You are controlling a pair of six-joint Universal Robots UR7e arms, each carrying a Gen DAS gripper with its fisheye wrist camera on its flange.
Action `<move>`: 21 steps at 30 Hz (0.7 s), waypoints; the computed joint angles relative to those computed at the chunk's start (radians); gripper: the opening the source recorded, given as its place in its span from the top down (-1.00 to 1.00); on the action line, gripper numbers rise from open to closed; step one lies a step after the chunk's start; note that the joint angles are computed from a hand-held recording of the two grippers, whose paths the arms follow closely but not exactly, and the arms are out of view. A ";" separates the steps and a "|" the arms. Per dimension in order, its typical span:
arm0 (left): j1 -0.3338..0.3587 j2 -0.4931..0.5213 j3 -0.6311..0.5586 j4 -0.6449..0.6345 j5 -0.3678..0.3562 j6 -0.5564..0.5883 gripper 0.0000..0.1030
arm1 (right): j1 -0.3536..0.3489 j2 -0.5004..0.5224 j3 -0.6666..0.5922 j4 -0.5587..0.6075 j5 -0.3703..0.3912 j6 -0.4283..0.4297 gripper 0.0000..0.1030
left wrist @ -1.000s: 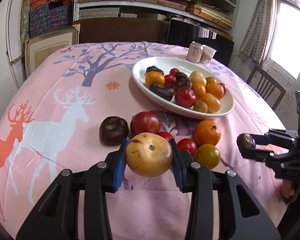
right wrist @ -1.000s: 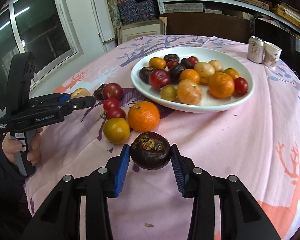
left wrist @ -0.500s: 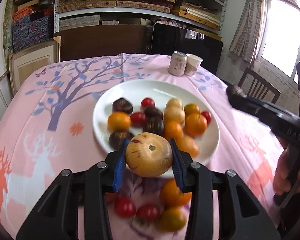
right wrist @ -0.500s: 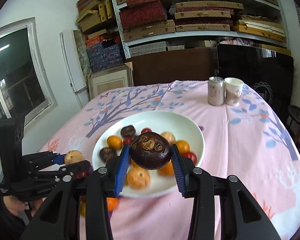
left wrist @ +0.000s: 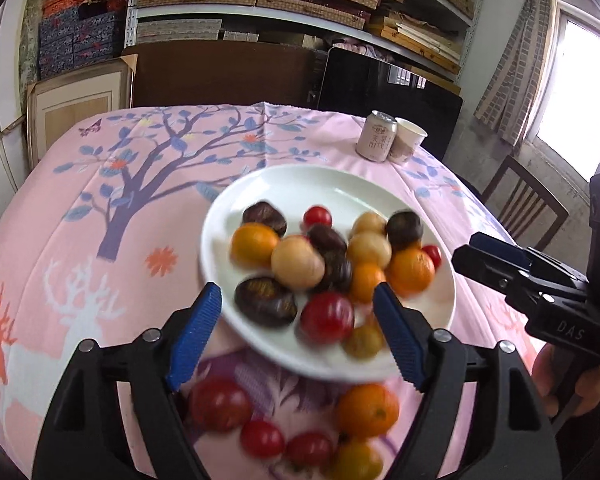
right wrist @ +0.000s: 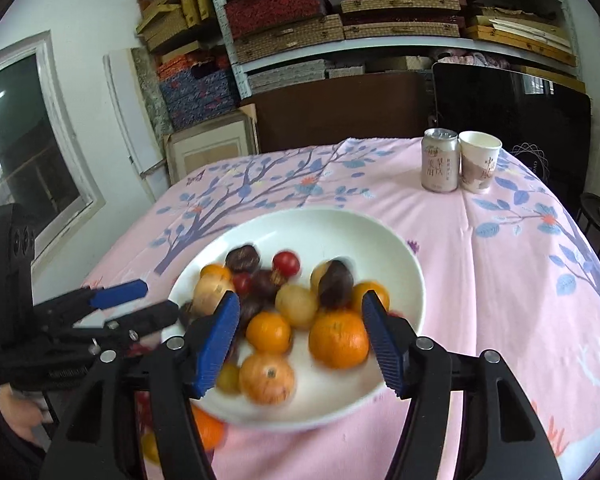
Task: Organize fruits
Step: 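Carry potato and dark fruit over the plate and open both grippers, then close the left gripper on a red tomato while the right gripper grasps a yellow tomato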
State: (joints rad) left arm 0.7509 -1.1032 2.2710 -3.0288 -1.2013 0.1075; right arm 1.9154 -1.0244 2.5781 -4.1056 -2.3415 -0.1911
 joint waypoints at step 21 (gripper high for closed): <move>0.074 -0.196 0.179 0.108 0.084 0.017 -0.75 | 0.109 0.232 -0.075 0.346 0.053 0.208 0.24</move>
State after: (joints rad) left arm 0.8253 -1.2990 2.4497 -2.9206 -1.1174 0.1243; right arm 2.0246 -0.7921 2.5030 -3.7592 -2.2883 0.0169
